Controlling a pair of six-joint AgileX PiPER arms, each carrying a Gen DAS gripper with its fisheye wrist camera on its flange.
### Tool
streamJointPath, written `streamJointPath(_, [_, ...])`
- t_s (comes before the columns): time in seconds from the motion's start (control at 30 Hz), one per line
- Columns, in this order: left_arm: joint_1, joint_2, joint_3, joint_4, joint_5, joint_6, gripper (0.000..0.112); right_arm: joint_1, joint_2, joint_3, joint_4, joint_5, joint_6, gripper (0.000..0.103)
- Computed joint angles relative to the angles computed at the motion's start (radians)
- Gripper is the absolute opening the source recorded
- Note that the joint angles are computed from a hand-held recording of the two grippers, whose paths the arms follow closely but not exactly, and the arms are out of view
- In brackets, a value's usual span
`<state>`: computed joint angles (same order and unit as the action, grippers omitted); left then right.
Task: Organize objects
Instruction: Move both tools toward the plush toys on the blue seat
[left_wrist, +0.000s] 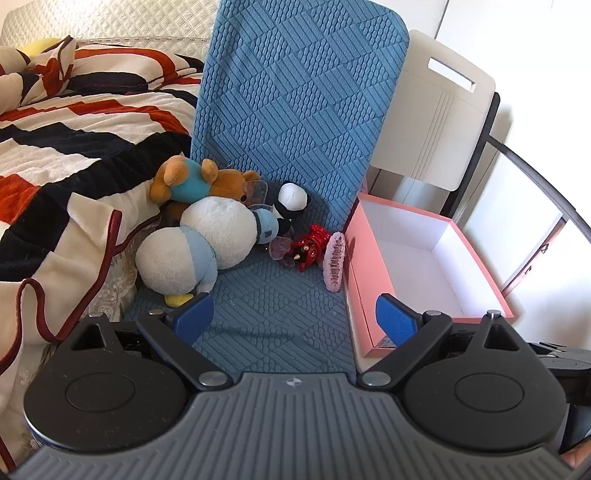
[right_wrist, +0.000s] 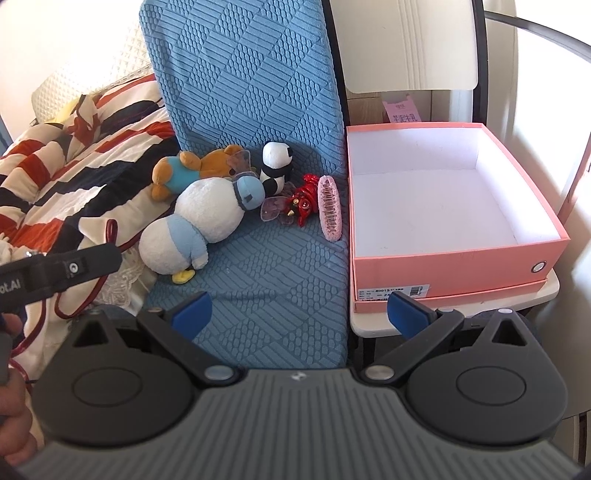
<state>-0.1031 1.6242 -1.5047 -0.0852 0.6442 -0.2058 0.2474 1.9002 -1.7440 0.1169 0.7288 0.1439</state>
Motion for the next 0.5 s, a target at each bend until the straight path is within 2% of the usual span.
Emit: streamJointPath(0.5, [0.012,0.034,-0.023,-0.003,0.011,0.005,0.097,0.004,0.029,-0.033,-0.008,0.018,0.019,0.103])
